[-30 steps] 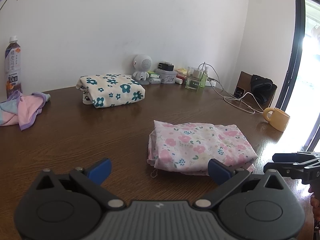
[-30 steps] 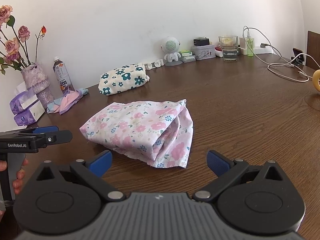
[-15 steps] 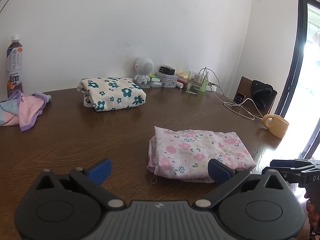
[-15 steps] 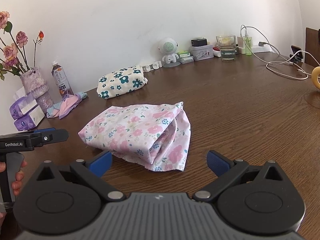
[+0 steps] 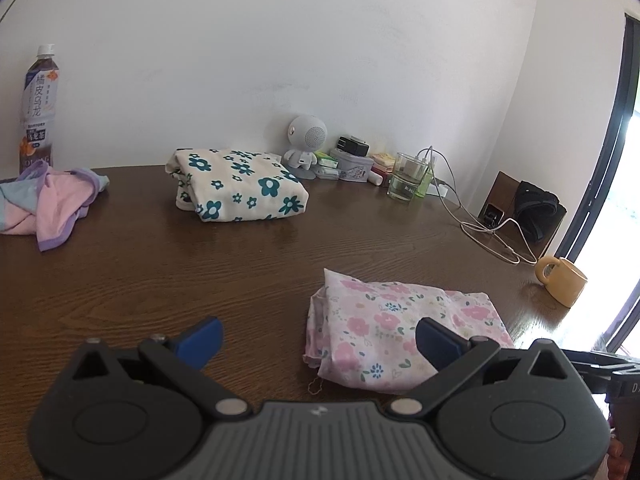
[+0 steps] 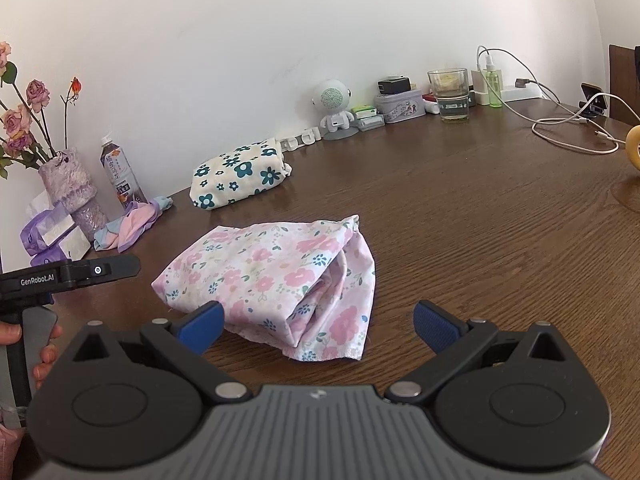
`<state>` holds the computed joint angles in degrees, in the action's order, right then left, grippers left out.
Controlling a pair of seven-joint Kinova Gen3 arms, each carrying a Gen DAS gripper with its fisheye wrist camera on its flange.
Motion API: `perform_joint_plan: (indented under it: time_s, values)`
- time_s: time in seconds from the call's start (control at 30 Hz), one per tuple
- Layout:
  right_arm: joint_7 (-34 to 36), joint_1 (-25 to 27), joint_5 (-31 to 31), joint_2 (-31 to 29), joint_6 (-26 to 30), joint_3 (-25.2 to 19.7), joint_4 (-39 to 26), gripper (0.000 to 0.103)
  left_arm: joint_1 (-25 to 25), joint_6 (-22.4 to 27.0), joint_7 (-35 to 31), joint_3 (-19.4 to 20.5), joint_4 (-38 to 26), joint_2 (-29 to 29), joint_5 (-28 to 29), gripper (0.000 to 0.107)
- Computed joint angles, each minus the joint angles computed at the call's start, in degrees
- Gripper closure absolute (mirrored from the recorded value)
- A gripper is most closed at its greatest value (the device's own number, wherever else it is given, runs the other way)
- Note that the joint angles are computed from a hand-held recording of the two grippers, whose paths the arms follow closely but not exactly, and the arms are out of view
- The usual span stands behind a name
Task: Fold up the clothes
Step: 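Move the open right gripper to the folded pink dress bundle, then grasp the folded pink dress with both grippers and lift it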
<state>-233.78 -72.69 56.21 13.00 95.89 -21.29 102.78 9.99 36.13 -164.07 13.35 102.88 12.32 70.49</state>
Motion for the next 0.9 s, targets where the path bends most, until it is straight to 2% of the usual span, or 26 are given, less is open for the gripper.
perform_joint_plan:
  time_s: [0.2, 0.37, 0.53, 0.7, 0.77, 0.87, 0.9]
  values:
    - [-0.1, 1.2, 0.1, -1.5, -1.5, -0.1, 1.5, 0.0, 1.6, -1.5, 5.4, 0.5, -2.3, 1.3, -3.4, 0.004]
    - [-3.9, 3.7, 2.1, -4.4, -6.0, -0.7, 5.1, 0.0, 1.9, -1.1, 10.5, 1.6, -4.4, 3.1, -7.8, 0.004]
    - [-2.6, 7.8, 1.9, -4.8, -9.9, -0.1, 5.7, 0.0, 2.7, -2.0, 15.0, 2.9, -6.5, 5.4, -11.9, 0.004]
    - [-3.3, 11.5, 1.5, -5.0, -14.8, 0.9, 6.7, 0.001, 4.1, -3.5, 22.4, 4.1, -9.6, 8.4, -17.4, 0.005]
    - [-4.4, 12.1, 2.4, -5.1, -16.2, 0.9, 7.5, 0.005, 4.0, -3.7, 23.7, 5.2, -10.7, 9.6, -19.0, 0.005]
    - [-5.8, 12.7, 4.0, -5.4, -18.4, 0.8, 8.8, 0.017, 3.6, -3.4, 24.8, 6.9, -11.8, 10.6, -20.6, 0.006]
    - [-6.3, 12.9, 4.6, -5.7, -19.3, 0.8, 9.2, 0.024, 3.4, -2.9, 24.9, 7.5, -12.2, 10.9, -20.8, 0.01]
